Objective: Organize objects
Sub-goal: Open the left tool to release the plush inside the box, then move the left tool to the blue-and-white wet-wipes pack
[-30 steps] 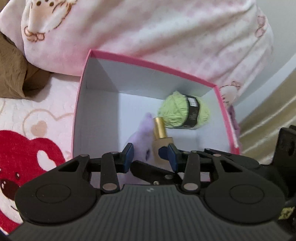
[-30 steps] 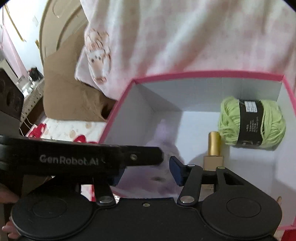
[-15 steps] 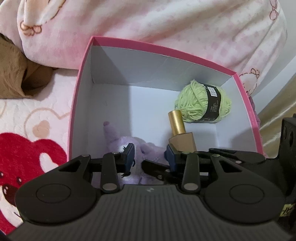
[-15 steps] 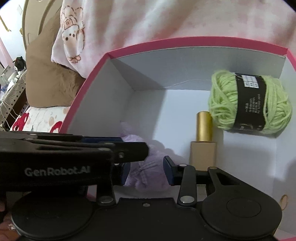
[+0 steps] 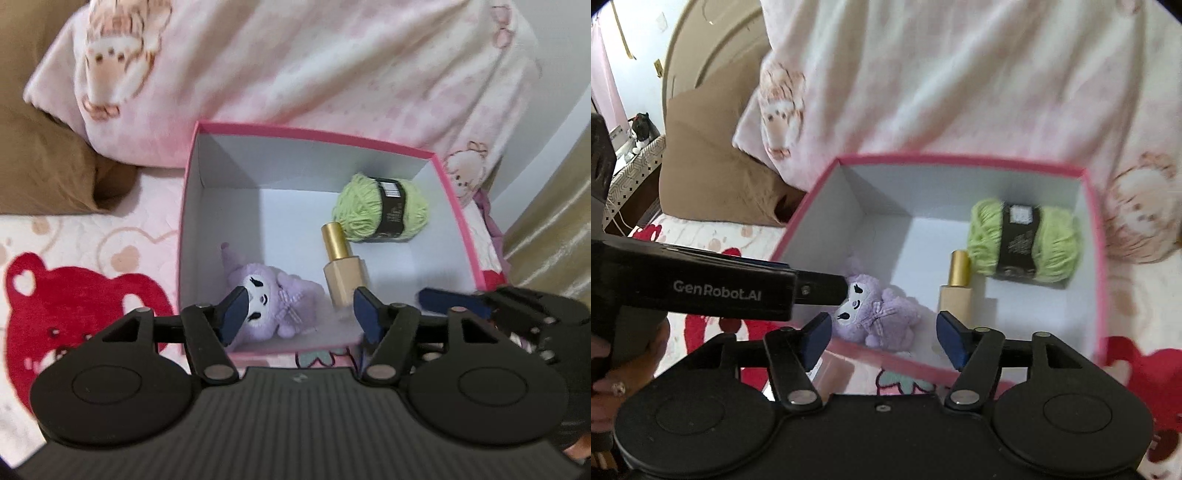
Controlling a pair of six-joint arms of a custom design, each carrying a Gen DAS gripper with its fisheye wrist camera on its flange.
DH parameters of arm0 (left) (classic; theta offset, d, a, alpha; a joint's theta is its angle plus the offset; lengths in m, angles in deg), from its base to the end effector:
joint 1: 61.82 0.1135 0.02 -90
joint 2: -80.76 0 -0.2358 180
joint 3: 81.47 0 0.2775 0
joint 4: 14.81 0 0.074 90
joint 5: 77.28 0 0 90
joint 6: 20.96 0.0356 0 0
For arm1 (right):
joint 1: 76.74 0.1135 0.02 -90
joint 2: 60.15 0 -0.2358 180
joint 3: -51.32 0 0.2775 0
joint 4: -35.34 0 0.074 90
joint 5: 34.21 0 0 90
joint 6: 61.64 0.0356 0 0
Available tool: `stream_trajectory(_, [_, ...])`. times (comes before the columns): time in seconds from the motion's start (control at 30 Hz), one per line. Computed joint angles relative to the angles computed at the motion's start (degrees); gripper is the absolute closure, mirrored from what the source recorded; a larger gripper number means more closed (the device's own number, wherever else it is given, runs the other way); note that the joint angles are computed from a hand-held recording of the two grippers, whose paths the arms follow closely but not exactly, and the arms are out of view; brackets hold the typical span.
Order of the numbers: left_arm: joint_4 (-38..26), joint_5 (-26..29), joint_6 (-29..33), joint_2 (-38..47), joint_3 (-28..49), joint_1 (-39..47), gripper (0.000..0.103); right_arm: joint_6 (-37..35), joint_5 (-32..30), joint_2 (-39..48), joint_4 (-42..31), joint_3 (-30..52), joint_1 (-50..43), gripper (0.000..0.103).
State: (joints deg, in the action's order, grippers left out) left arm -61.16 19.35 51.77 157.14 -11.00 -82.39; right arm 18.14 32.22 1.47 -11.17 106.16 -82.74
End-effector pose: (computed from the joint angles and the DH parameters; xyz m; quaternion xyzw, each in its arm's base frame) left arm 0.2864 -0.1119 0.2276 0.0459 0.9437 -0.1565 0.2877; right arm 0.2474 -0.0117 0.2027 -0.0985 0.9261 0.1484 0.3325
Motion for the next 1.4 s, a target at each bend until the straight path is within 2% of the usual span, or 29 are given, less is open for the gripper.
stream_trajectory(0.13, [-5.9,-3.3,0.5,-5.9,1.5,-3.3,0.034,-2.3,-1.1,-8.4,-9.4,1.0,-3.5,0.028])
stream_trajectory(0.27, [-11.8,-5.6,0.9,-12.0,2.6,-7.1,0.027,-8.1,-3.6,-14.2,-19.7,3.3,-9.0,0.026])
stream_trajectory(0.4, [-16.1,-7.1,-0.8,-16.4,3.3,-11.0,0.020,-14.3,-7.0,-16.1,-28.4,5.3,-16.8,0.017])
stream_trajectory(0.57, [-18.4,-10.1,-3.9,-20.3,2.2,-17.0,0.011,-23.6,-10.4,-16.9,-37.4,5.9,-26.7,0.016])
stream_trajectory(0.73, [-17.9,-11.8,-7.8,-22.8,-1.3,-21.7,0.009,-31.2,-13.4,-15.6,-44.4,4.4,-35.3,0.016])
stream_trajectory(0.9, [-15.3,-11.4,-11.6,-25.7,-6.2,-23.8,0.009,-30.9,-12.7,-15.5,-44.4,0.5,-37.0,0.016])
stream_trajectory(1.03, [-12.8,-11.2,-12.7,-25.8,-9.7,-24.0,0.011,-25.5,-12.0,-11.3,-40.3,-2.0,-36.2,0.016])
stream_trajectory(1.13, [-9.5,-7.7,-13.2,-26.2,-13.2,-21.9,0.014,-21.3,-11.5,-8.8,-37.3,-4.1,-34.4,0.016])
stream_trajectory(1.27, [-5.5,-7.8,-14.2,-27.5,-17.4,-21.1,0.018,-14.5,-10.8,-7.2,-32.2,-6.9,-29.6,0.018])
stream_trajectory(1.4, [-0.4,-5.2,-13.3,-26.1,-20.9,-19.2,0.021,-9.3,-9.5,-9.5,-26.6,-10.8,-24.8,0.019])
